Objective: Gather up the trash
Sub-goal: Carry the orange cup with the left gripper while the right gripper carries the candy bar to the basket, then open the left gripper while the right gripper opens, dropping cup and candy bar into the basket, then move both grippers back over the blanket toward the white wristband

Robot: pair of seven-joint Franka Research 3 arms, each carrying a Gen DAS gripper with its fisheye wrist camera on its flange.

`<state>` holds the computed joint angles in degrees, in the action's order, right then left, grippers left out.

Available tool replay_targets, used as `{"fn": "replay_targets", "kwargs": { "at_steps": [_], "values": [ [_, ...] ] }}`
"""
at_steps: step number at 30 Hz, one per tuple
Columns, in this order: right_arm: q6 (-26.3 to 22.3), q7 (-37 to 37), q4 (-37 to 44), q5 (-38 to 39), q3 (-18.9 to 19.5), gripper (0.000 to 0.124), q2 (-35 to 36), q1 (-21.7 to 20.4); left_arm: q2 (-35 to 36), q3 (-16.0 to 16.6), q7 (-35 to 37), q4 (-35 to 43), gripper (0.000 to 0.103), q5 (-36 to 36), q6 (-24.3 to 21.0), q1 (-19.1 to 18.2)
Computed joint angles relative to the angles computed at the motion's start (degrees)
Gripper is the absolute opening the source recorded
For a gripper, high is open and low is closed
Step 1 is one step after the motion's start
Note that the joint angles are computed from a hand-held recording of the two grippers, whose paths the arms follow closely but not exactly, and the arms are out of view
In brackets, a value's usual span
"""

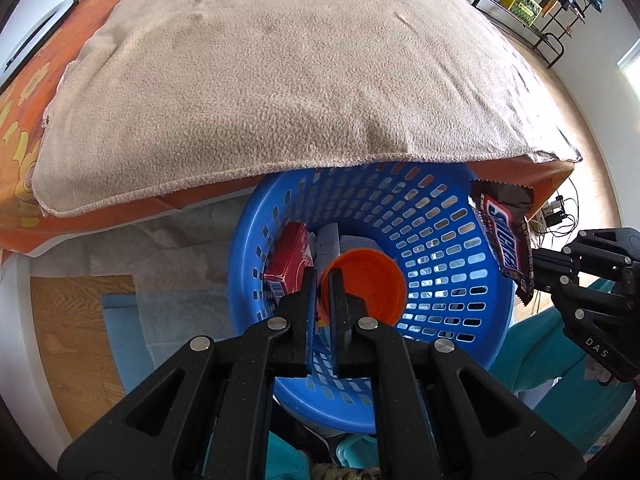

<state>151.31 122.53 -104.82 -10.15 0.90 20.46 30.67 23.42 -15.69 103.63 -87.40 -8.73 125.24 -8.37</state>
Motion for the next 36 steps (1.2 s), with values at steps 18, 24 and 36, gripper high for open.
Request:
{"fn": "replay_targets", "kwargs": {
  "at_steps": [18, 24, 36],
  "values": [
    [-0.3, 7.3, -0.5, -7.1, -2.3, 0.060, -1.1, 1.7, -0.9, 0.5, -3.2, 0.0, 0.065, 1.2, 4.0, 0.1],
    [-2.0, 12.1, 0.1, -11.3, -3.0, 0.065, -1.8, 1.9, -0.7, 0.6, -4.8, 1.5, 0.066, 1.7, 4.4, 0.0],
    [-4.2, 18.4, 3.9, -18.7, -3.3, 0.070, -2.0, 0.7, 3.1, 0.5, -5.7, 12.4, 0.066, 3.6, 6.2, -1.3]
  ]
}}
